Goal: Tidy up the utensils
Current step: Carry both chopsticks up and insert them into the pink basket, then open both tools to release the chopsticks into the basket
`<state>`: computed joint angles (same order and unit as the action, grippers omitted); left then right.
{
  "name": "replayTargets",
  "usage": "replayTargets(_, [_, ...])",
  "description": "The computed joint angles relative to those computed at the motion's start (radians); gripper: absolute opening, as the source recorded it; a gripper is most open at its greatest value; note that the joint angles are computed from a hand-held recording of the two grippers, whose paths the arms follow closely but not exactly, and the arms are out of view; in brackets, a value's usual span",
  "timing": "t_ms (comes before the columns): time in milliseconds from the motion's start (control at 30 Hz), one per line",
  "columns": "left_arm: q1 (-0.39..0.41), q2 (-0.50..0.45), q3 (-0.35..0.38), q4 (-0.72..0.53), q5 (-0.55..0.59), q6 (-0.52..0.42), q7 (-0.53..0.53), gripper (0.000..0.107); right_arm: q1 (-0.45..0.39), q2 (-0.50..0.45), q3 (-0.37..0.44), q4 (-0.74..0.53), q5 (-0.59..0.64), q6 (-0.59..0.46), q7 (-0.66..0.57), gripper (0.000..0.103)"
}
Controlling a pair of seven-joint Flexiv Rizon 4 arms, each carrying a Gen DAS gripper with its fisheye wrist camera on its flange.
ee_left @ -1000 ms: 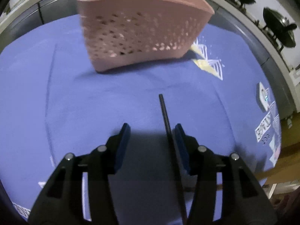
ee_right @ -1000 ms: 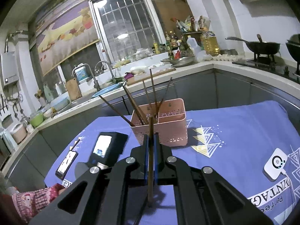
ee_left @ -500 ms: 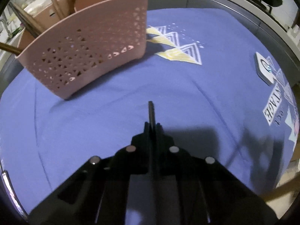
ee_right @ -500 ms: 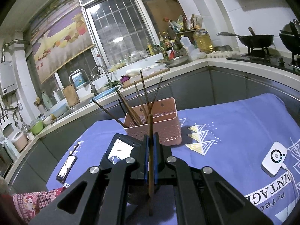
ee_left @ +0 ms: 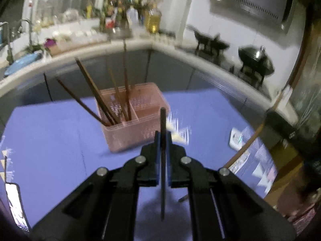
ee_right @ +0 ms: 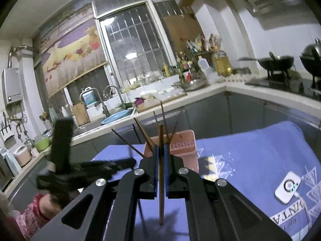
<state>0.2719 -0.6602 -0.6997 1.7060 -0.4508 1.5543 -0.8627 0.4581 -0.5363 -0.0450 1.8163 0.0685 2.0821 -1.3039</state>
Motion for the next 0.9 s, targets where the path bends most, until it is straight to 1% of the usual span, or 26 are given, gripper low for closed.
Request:
replayTargets(33, [0.034,0.005,-0.045,0.011,-0.005,0.026,0.009,0.004,0.012,0.003,-0.013,-0.012,0.003,-0.01,-0.008,0.005])
replayTargets(67, [0.048,0.005,-0.068,0.01,-0.002,0.042,0.006,0.004,0.026,0.004,-0.028,-0.024,0.008,-0.017,-0.017,0.005])
replayTargets(100, [0.08,0.009,-0.11,0.014,0.006,0.067,0.004,0.004,0.041,0.004,-0.046,-0.046,0.01,-0.03,-0.028,0.005])
replayTargets(167, [0.118,0.014,-0.157,0.003,0.031,0.088,-0.009,0.004,0.05,0.002,-0.06,-0.08,0.009,-0.053,-0.034,0.005])
replayTargets(300, [0.091,0.016,-0.134,-0.075,0.081,0.105,-0.05,0.004,0.049,-0.025,-0.086,-0.197,-0.021,-0.137,-0.008,0.005])
replayTargets(467, [-0.074,-0.013,0.059,-0.274,0.095,0.054,-0.102,0.004,0.046,-0.1,-0.138,-0.374,-0.063,-0.213,0.072,0.005])
replayTargets(567, [-0.206,-0.058,0.231,-0.416,0.087,0.025,-0.135,0.004,0.048,-0.147,-0.172,-0.464,-0.099,-0.249,0.113,0.005])
replayTargets(600, [-0.229,-0.071,0.265,-0.451,0.083,0.006,-0.14,0.004,0.048,-0.168,-0.183,-0.497,-0.115,-0.268,0.126,0.005])
replayTargets(700, [-0.286,-0.12,0.347,-0.553,0.067,-0.062,-0.158,0.004,0.038,-0.231,-0.204,-0.59,-0.171,-0.321,0.164,0.005])
replayTargets(767, [-0.31,-0.153,0.384,-0.607,0.059,-0.1,-0.165,0.004,0.017,-0.263,-0.188,-0.631,-0.209,-0.346,0.187,0.005])
replayTargets(900, [-0.337,-0.198,0.433,-0.662,0.055,-0.136,-0.178,0.004,-0.048,-0.334,-0.104,-0.726,-0.284,-0.405,0.214,0.005])
